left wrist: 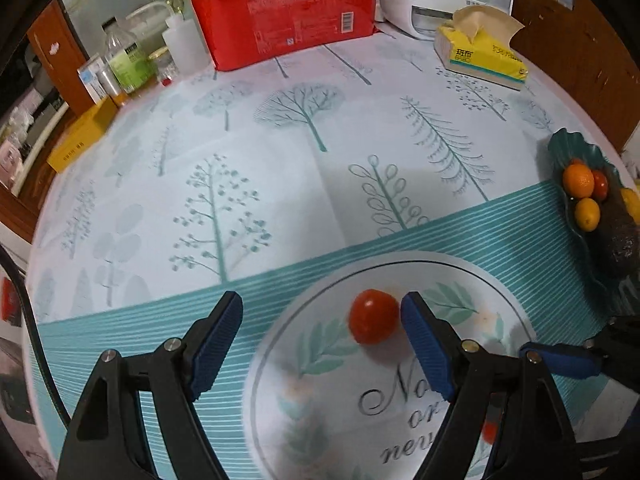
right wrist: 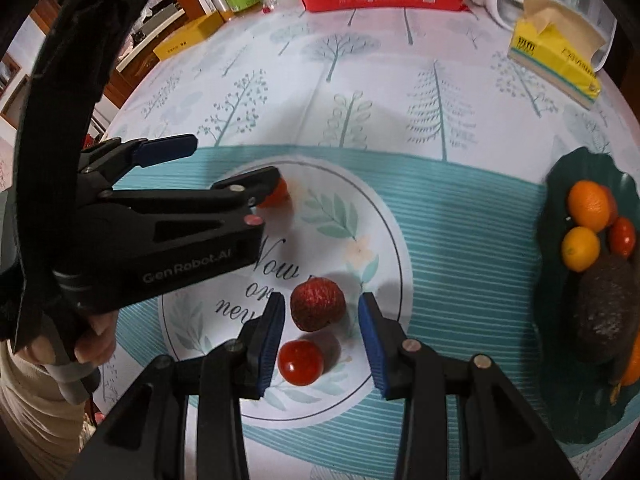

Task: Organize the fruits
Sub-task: 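Grasp a red lychee with the right tool while the left grasps a cherry tomato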

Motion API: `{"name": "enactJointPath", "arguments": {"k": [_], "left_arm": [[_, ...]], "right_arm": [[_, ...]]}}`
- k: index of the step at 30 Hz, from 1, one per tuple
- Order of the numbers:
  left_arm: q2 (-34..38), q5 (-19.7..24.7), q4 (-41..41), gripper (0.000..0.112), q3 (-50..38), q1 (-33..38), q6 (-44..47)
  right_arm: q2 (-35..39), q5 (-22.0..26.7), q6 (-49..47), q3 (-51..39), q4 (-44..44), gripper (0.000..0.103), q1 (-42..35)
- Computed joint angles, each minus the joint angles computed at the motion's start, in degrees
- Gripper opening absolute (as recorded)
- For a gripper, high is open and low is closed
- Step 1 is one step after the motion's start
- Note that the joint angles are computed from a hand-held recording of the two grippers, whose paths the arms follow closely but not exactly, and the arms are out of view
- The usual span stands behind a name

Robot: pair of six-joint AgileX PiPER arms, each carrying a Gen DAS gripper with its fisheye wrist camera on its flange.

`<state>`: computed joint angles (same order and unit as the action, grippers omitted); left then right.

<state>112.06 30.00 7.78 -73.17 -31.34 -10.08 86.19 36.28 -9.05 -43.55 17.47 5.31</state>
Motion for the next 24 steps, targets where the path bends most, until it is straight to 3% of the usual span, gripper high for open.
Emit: {"name": "enactJointPath", "arguments": {"k": [3,12,16,24], "left_arm": [[0.20,-1.20,-2.24,0.078,0.66,-0.02,1.81],[1.83,-1.55,-7.74,0.047,0.69,0.18,5.35],[1.32,-2.11,-7.69,0.025,1.33,-0.43,4.70],[-1.05,-4.39,-11.52,0.024,5.17,-0.11,4.47]], "right_arm": [[0.72,-0.82,-1.71,0.52,1.56,0.039,-0.38],[0.62,-3.29,-4.77,2.12,3.28,0.039,-0.37],[0.25,-4.81,-5.02,3.30,3.40,0.034,0.01],[-0.93,-6.42,-7.32,5.05,5.02,0.031,-0.20]]}}
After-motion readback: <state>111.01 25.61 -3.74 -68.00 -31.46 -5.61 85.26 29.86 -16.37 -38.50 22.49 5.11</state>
